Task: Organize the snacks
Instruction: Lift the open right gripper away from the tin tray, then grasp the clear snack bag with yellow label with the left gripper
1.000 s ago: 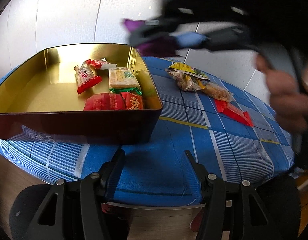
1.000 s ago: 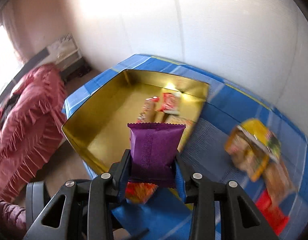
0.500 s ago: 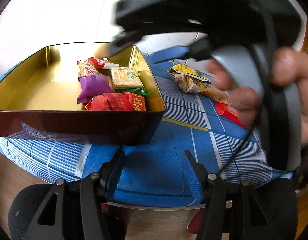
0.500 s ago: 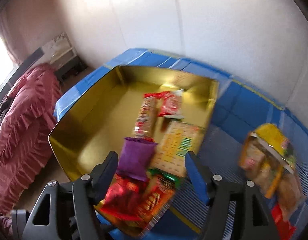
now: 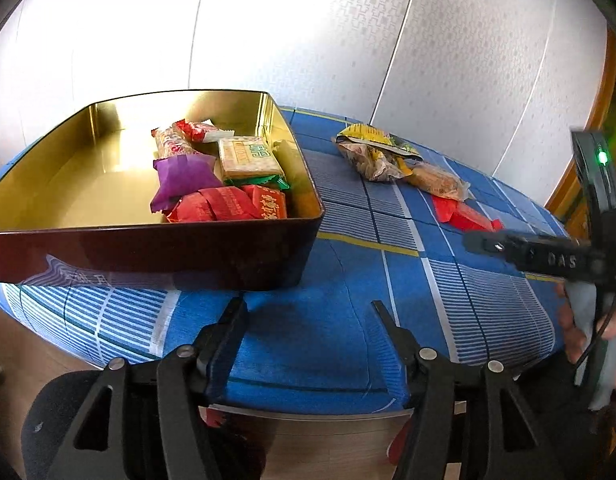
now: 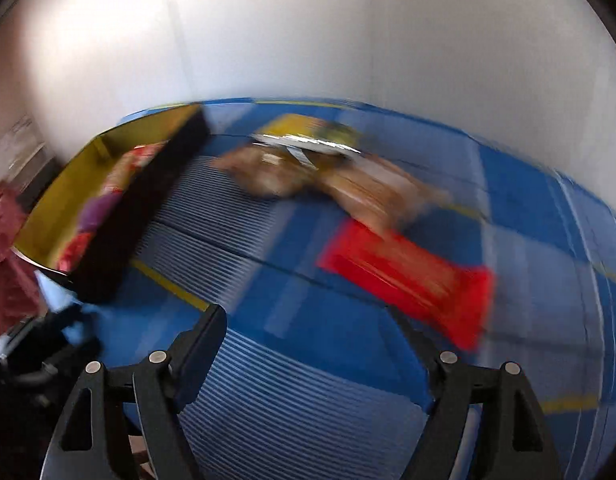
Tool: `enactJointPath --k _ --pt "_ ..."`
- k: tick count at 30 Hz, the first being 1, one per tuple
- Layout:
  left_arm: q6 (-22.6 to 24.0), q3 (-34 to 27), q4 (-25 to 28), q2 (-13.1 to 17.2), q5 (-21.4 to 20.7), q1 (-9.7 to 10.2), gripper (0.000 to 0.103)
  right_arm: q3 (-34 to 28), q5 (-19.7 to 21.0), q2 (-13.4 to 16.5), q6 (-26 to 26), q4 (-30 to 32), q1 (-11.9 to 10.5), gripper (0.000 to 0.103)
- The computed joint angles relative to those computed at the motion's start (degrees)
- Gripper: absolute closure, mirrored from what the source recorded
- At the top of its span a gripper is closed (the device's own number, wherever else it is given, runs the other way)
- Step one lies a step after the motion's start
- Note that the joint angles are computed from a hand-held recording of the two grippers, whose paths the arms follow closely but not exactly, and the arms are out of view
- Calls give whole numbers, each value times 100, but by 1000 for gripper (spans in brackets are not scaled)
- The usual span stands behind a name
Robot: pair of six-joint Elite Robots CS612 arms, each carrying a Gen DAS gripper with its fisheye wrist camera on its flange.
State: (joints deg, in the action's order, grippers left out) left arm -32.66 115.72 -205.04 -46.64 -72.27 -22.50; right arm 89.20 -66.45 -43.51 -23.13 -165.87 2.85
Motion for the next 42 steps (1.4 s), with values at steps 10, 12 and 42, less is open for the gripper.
enactJointPath --k 10,12,42 --pt "233 31 319 -157 72 -63 41 51 255 209 1110 -637 -240 23" --pt "411 1 377 -242 -25 -83 41 41 313 231 1203 -699 -250 23" --pt "601 -3206 3819 763 -576 495 36 2 1451 293 1736 -836 -517 23"
